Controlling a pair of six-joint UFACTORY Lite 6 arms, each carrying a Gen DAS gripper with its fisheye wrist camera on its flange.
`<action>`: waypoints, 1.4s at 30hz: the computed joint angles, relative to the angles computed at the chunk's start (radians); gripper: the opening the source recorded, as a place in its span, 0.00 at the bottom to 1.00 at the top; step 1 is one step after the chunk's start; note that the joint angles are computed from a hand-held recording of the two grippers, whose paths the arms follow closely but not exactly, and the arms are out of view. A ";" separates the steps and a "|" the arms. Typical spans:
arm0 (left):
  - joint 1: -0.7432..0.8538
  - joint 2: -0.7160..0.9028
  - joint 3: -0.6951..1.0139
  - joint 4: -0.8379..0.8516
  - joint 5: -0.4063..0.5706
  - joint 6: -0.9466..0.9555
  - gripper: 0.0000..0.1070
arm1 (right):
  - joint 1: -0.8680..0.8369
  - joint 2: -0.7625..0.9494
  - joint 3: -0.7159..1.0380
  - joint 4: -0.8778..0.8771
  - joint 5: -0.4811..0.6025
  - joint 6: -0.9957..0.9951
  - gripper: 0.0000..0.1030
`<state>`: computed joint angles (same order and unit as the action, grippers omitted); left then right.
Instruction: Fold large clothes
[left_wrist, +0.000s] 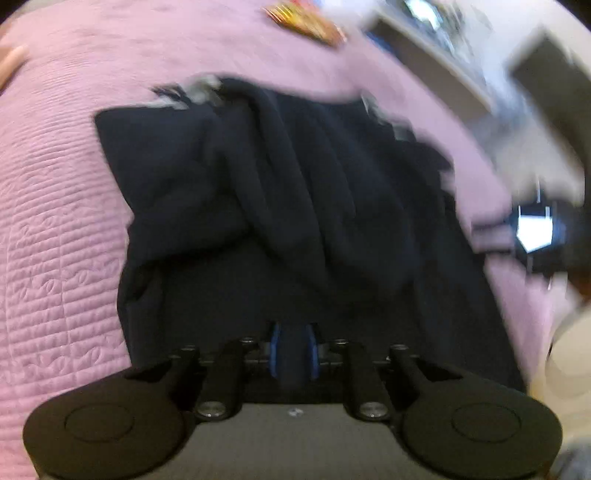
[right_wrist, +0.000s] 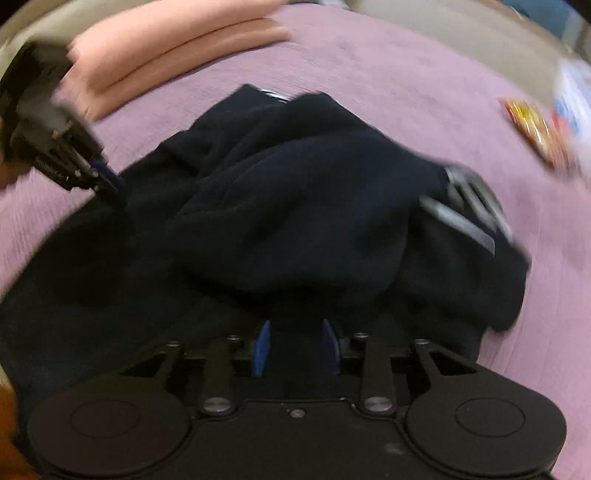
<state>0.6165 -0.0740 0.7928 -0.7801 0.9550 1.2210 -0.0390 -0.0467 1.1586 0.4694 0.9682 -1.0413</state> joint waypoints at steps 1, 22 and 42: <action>-0.011 0.013 0.014 -0.054 -0.019 -0.011 0.24 | -0.012 0.039 0.040 0.028 -0.003 0.065 0.66; -0.155 0.318 0.069 -0.819 -0.146 0.203 0.05 | -0.134 0.266 0.192 0.301 -0.168 0.389 0.13; -0.542 0.074 -0.036 -0.627 -0.412 -0.040 0.11 | 0.102 0.285 0.167 0.146 -0.123 0.285 0.30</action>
<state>0.0744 -0.0002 0.7566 -1.4075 0.5431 1.1810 0.0629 0.2379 1.3254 0.6152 0.8456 -0.7562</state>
